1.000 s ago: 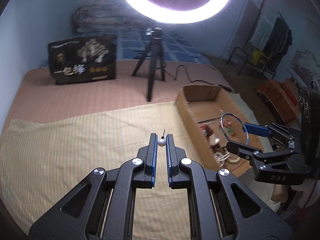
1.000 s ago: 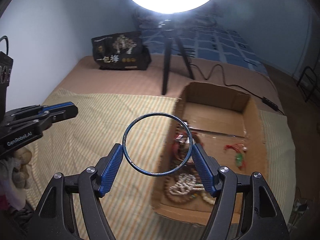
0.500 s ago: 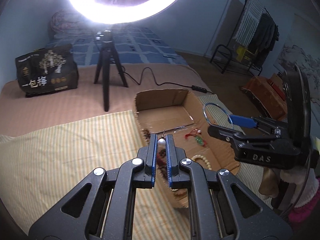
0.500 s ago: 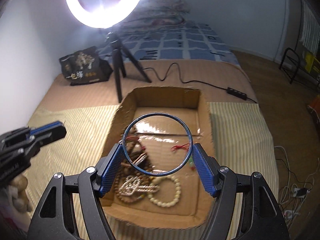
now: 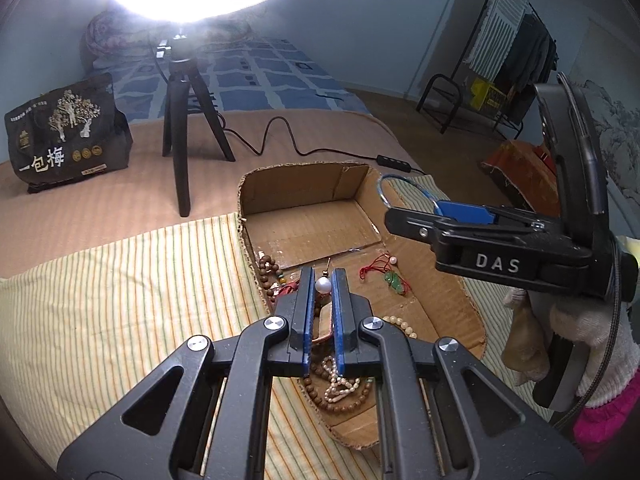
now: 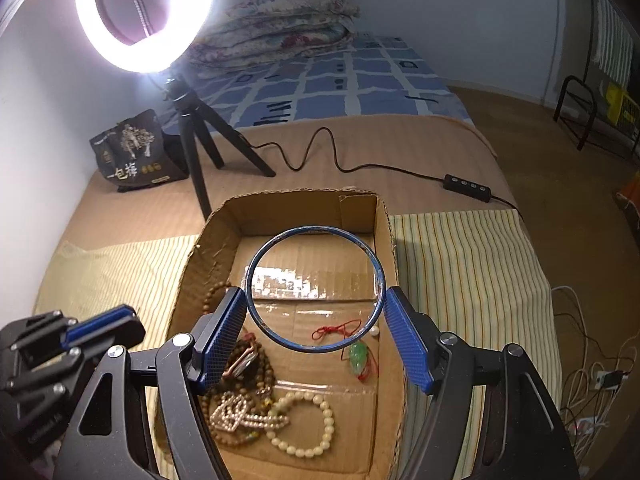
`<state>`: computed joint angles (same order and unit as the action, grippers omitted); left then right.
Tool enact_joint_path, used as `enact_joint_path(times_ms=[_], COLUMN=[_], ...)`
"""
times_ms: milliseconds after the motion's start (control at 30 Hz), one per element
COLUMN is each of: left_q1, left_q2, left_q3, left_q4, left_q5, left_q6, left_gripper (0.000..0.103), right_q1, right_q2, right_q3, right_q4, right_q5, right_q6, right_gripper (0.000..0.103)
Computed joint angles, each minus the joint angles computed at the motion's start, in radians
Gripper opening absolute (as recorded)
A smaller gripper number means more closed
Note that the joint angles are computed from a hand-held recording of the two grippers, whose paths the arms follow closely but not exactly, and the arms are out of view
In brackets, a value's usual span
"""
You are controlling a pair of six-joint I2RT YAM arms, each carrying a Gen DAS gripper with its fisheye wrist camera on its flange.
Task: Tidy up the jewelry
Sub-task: 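Carry the earring with the left tool while the right carries the bangle over the box, then open both tools to drop the earring and bangle into the box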
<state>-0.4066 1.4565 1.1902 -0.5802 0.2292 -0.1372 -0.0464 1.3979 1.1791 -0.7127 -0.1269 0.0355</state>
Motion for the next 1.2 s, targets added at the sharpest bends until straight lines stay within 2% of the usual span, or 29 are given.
enact_joint_path(times_ms=[500, 533, 567, 633, 1200], left_q1=[-0.018, -0.017, -0.017, -0.018, -0.025], left_q2=[0.062, 0.066, 0.069, 0.064, 0.003], left_q3=[0.020, 0.024, 0.025, 0.021, 0.001], left_q4=[-0.001, -0.004, -0.007, -0.005, -0.015], left_q5=[0.016, 0.015, 0.011, 0.003, -0.025], left_q6=[-0.012, -0.009, -0.008, -0.014, -0.015], left_gripper=[0.008, 0.014, 0.025, 0.035, 0.035], right_q1=[0.002, 0.003, 0.005, 0.009, -0.014], right_q2=[0.087, 0.094, 0.099, 0.104, 0.046], right_q3=[0.035, 0.039, 0.041, 0.044, 0.028], right_q4=[0.025, 0.019, 0.015, 0.010, -0.004], right_q5=[-0.013, -0.016, -0.014, 0.000, 0.007], right_q6=[0.032, 0.033, 0.035, 0.042, 0.040], right_gripper=[0.071, 0.071, 0.071, 0.071, 0.071])
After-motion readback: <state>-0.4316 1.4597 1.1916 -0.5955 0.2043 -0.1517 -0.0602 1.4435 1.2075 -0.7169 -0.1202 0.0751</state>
